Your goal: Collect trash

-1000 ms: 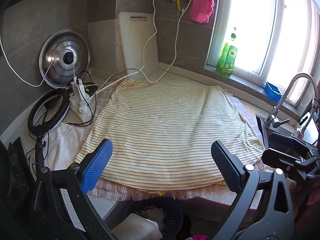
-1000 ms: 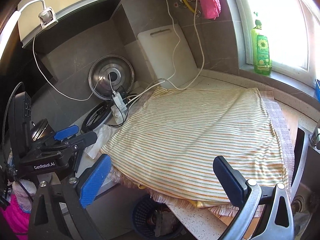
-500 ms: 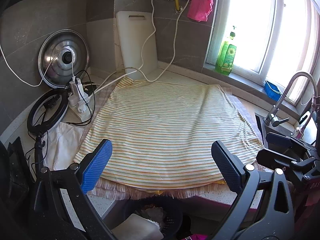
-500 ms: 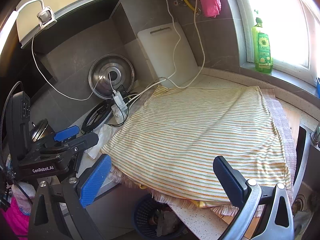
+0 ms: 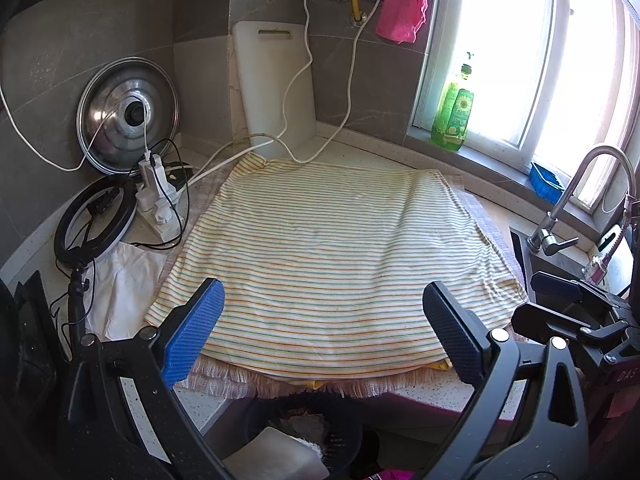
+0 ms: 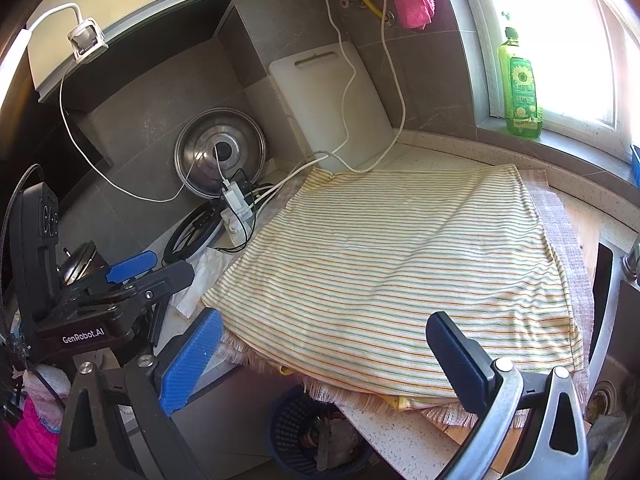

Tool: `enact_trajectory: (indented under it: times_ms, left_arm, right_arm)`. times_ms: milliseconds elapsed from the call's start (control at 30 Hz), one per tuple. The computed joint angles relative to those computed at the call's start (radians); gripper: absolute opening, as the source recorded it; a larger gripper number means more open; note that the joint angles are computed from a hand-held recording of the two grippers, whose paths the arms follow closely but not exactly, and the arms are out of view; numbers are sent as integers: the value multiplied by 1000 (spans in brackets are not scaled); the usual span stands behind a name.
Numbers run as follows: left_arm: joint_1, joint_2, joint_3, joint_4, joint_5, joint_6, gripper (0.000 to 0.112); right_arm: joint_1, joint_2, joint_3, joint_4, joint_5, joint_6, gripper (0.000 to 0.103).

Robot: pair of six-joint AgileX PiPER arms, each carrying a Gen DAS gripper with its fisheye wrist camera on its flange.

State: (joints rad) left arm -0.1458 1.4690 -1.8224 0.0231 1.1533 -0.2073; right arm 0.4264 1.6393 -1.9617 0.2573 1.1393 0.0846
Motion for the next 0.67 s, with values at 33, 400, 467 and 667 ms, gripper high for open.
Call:
enact_trajectory:
  times_ms: [33, 400, 467, 667]
  left_arm:
    - [6, 0, 1, -6, -2, 10, 101]
    - [-56, 13, -17, 97, 33, -88, 101]
    - [-55, 12, -16, 94, 30, -85, 101]
    - [-78, 14, -7, 125, 23, -110, 101]
  right_arm:
    - [-2, 0, -1, 2, 1, -1, 103]
    - [-11, 8, -1, 13, 8, -9, 103]
    - [-11, 10, -1, 14, 9, -13, 103]
    - [-9, 4, 17, 9, 6, -18, 103]
